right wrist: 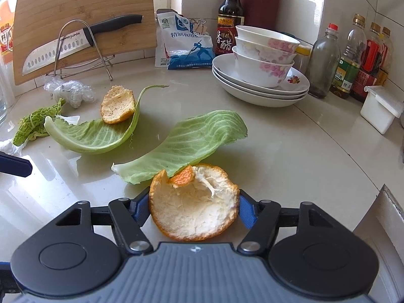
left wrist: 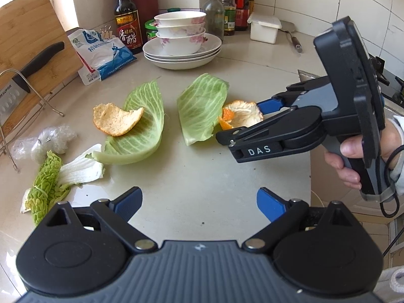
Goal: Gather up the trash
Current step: 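Grasp the orange peel with the right tool while the left tool grasps a cabbage leaf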
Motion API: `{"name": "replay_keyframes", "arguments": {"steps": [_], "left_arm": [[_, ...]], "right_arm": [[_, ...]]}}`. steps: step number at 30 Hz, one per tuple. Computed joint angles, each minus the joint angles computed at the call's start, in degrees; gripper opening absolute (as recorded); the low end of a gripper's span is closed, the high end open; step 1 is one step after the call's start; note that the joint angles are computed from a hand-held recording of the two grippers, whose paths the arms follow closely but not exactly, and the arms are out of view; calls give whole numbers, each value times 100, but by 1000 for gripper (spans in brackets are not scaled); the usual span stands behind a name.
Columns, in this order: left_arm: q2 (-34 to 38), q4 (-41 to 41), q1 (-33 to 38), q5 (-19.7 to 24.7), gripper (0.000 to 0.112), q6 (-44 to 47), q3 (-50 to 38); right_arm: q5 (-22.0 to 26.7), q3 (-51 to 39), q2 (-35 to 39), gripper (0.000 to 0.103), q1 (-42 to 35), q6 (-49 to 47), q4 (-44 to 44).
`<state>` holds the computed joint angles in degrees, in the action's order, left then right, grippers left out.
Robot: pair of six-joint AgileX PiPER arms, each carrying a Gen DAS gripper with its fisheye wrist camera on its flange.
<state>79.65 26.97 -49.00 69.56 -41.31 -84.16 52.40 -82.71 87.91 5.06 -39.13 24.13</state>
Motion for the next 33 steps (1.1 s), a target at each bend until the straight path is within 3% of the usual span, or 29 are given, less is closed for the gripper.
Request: {"name": "replay_keyframes", "arguments": {"steps": [12,21,33], "left_arm": [[106,445,-88,-49,95,18,30],[485,617,-98,-429,86,128,-115],[453,188,239,-725,83,250,-157]], "right_arm": [[195,61,-258,65,-171,48,20],[345,143,-458,65,-484,-75,103],[295,522,-623,73,-720,-537,208]]}}
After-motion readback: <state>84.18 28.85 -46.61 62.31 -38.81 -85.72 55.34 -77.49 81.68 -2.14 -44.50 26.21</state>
